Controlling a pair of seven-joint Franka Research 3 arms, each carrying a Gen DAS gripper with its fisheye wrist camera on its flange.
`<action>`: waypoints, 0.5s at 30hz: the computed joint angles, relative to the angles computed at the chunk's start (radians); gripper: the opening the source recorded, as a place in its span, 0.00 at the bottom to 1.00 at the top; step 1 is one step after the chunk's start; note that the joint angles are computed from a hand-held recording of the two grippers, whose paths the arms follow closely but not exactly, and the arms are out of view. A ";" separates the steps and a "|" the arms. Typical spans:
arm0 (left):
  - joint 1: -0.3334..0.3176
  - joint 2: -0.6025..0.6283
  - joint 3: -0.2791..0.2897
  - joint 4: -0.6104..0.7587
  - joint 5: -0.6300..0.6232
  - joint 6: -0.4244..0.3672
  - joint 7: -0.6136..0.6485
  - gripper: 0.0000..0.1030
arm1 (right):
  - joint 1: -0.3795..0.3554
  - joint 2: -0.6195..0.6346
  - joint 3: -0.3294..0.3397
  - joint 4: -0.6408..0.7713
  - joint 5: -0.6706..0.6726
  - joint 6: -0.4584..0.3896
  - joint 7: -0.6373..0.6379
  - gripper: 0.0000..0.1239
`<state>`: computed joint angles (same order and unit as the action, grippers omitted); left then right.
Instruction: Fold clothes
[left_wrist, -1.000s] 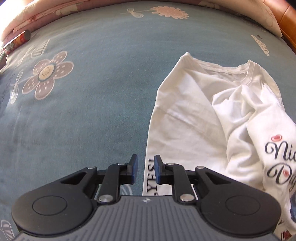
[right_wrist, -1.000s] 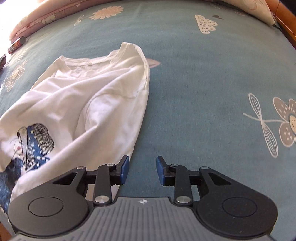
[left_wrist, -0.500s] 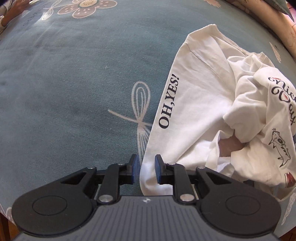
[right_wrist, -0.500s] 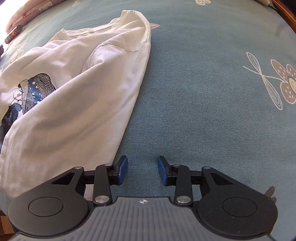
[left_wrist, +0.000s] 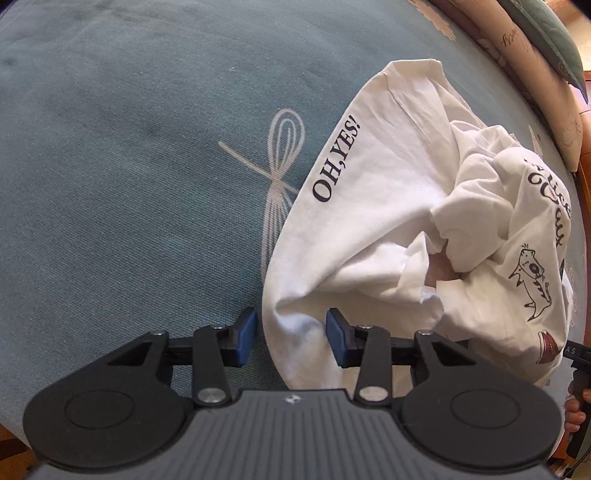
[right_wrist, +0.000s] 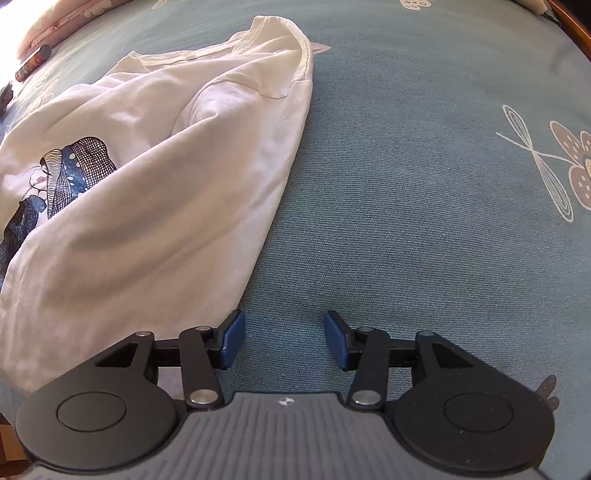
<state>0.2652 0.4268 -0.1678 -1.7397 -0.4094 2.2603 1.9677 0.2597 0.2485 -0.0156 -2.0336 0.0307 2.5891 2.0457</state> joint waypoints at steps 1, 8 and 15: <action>0.006 0.003 -0.006 0.002 -0.014 0.001 0.013 0.37 | 0.004 0.002 -0.001 0.005 -0.007 -0.007 0.005 0.44; -0.017 0.002 0.010 0.017 0.068 0.008 0.028 0.00 | 0.023 0.013 -0.005 0.032 -0.048 -0.043 0.044 0.44; -0.030 0.015 0.017 0.074 0.153 0.033 0.053 0.00 | 0.044 0.001 -0.008 0.033 -0.101 -0.060 0.099 0.44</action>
